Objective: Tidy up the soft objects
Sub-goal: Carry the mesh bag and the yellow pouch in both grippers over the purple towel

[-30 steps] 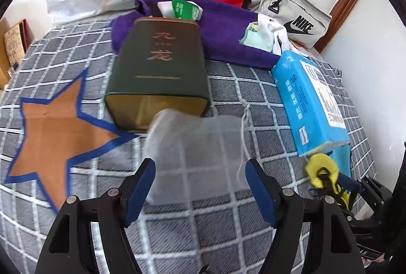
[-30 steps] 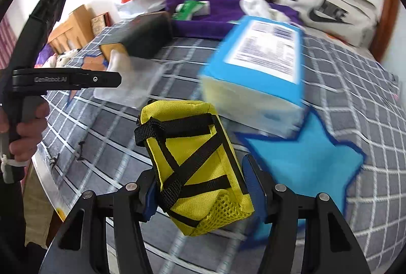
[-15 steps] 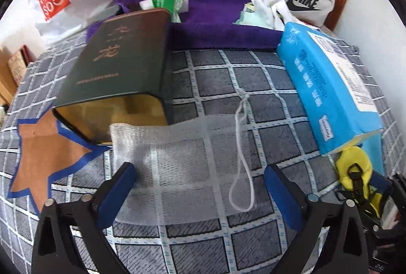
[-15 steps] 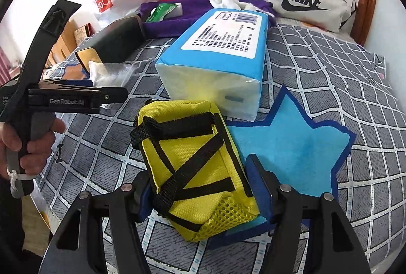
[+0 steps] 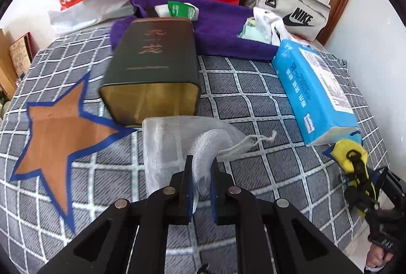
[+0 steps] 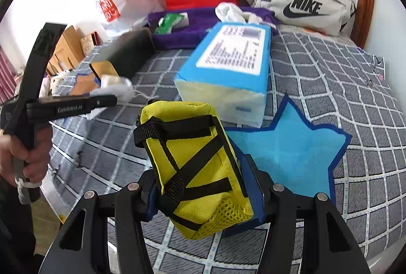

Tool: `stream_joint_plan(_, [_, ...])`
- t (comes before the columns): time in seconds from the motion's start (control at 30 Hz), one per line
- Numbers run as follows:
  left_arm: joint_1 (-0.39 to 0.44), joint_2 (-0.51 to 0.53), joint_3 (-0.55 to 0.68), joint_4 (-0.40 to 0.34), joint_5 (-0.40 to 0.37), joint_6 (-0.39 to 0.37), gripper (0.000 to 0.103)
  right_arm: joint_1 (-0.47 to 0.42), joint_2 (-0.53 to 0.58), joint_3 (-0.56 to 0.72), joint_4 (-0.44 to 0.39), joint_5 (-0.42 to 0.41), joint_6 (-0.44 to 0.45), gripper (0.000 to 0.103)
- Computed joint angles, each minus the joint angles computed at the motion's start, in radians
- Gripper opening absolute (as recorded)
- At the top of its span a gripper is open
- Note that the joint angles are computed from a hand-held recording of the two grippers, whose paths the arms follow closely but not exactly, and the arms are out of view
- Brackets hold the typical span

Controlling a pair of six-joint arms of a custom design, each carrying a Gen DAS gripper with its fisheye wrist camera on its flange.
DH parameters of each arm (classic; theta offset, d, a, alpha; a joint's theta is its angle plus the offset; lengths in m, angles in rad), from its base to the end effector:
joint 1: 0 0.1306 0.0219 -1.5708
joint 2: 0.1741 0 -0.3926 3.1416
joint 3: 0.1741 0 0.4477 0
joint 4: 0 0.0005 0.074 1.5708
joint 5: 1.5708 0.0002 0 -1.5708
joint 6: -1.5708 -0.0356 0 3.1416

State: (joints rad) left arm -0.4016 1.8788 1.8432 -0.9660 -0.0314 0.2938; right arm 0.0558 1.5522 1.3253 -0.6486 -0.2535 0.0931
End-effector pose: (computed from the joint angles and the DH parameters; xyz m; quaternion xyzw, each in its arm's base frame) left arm 0.6540 -0.2771 0.3701 0.0473 0.9585 -0.0815 0.2691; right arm 0.5869 0.0412 0.3343 -0.1123 0.9268 0.1125 0.3401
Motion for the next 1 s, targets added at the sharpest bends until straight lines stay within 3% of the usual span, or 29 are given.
stream_joint_plan(0.3, [-0.001, -0.095, -0.057, 0.037, -0.018, 0.003, 0.01, -0.003, -0.049, 0.001, 0.022, -0.028, -0.026, 0.053])
stream_joint_plan(0.4, [0.002, -0.113, -0.06, 0.05, -0.013, 0.003, 0.009, -0.001, -0.051, 0.017, 0.012, -0.035, -0.032, 0.046])
stream_joint_plan(0.47, [0.002, -0.122, -0.061, 0.056, -0.01, -0.001, 0.008, -0.002, -0.046, 0.03, -0.007, -0.059, -0.033, 0.014])
stream_joint_plan(0.5, [0.003, -0.126, -0.061, 0.058, -0.008, -0.004, 0.008, -0.003, -0.039, 0.041, -0.021, -0.067, -0.038, 0.012])
stream_joint_plan(0.57, [0.004, -0.128, -0.058, 0.057, -0.007, -0.005, 0.007, -0.005, -0.028, 0.05, -0.03, -0.099, -0.05, 0.011])
stream_joint_plan(1.0, [0.02, -0.136, -0.041, 0.055, -0.006, 0.002, 0.007, -0.007, -0.035, 0.066, -0.051, -0.101, -0.051, 0.009])
